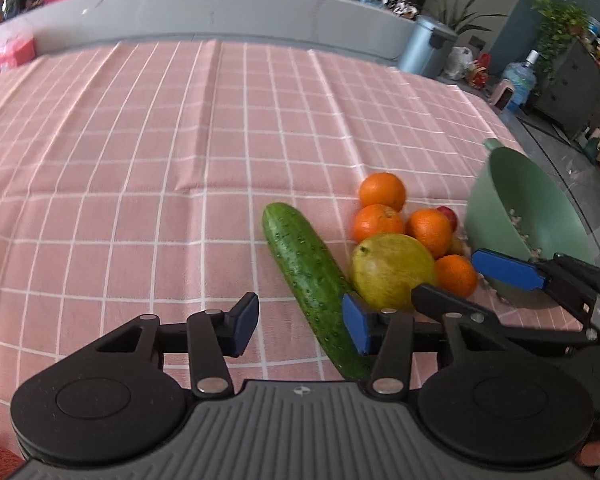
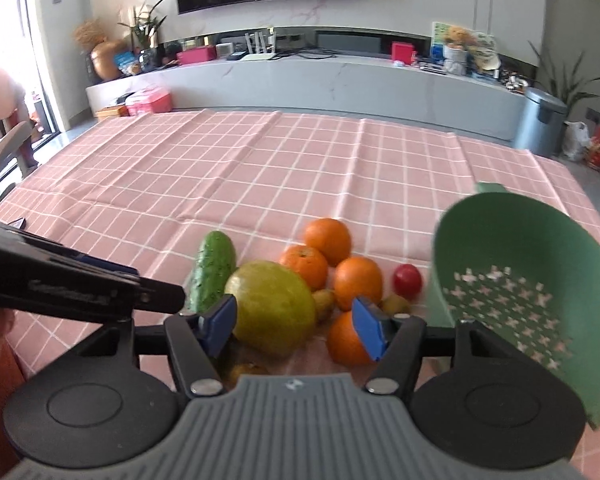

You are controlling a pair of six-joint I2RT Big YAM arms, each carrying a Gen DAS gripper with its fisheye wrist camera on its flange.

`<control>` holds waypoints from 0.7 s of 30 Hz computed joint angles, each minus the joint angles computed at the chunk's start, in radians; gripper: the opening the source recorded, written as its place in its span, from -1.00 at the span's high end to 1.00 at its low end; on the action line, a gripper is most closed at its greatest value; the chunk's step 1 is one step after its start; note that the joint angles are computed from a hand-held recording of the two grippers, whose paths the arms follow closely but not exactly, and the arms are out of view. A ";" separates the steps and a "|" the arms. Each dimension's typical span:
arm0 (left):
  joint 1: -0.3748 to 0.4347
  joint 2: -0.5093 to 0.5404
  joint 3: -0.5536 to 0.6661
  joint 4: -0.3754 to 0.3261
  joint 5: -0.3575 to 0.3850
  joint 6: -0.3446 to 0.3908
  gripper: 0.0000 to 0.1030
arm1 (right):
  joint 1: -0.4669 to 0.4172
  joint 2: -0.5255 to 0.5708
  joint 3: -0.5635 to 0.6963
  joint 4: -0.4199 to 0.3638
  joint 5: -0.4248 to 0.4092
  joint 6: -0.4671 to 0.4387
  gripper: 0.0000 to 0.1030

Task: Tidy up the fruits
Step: 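Grasp the cucumber with the left gripper while the right gripper grasps the yellow-green pomelo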

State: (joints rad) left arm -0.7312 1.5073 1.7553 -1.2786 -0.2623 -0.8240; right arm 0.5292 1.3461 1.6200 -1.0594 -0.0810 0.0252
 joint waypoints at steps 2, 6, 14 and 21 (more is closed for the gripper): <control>0.018 -0.005 -0.011 0.018 0.043 -0.010 -0.09 | 0.001 0.016 0.010 -0.008 -0.016 -0.033 -0.18; 0.023 0.008 0.002 0.017 0.051 0.002 -0.09 | 0.010 0.029 0.007 0.003 -0.020 -0.069 -0.18; 0.029 -0.005 -0.013 0.015 0.047 -0.015 -0.09 | 0.017 0.074 0.018 -0.004 -0.026 -0.058 -0.19; 0.029 0.013 -0.005 0.020 0.058 -0.022 -0.14 | 0.019 0.077 0.019 -0.004 -0.023 -0.037 -0.15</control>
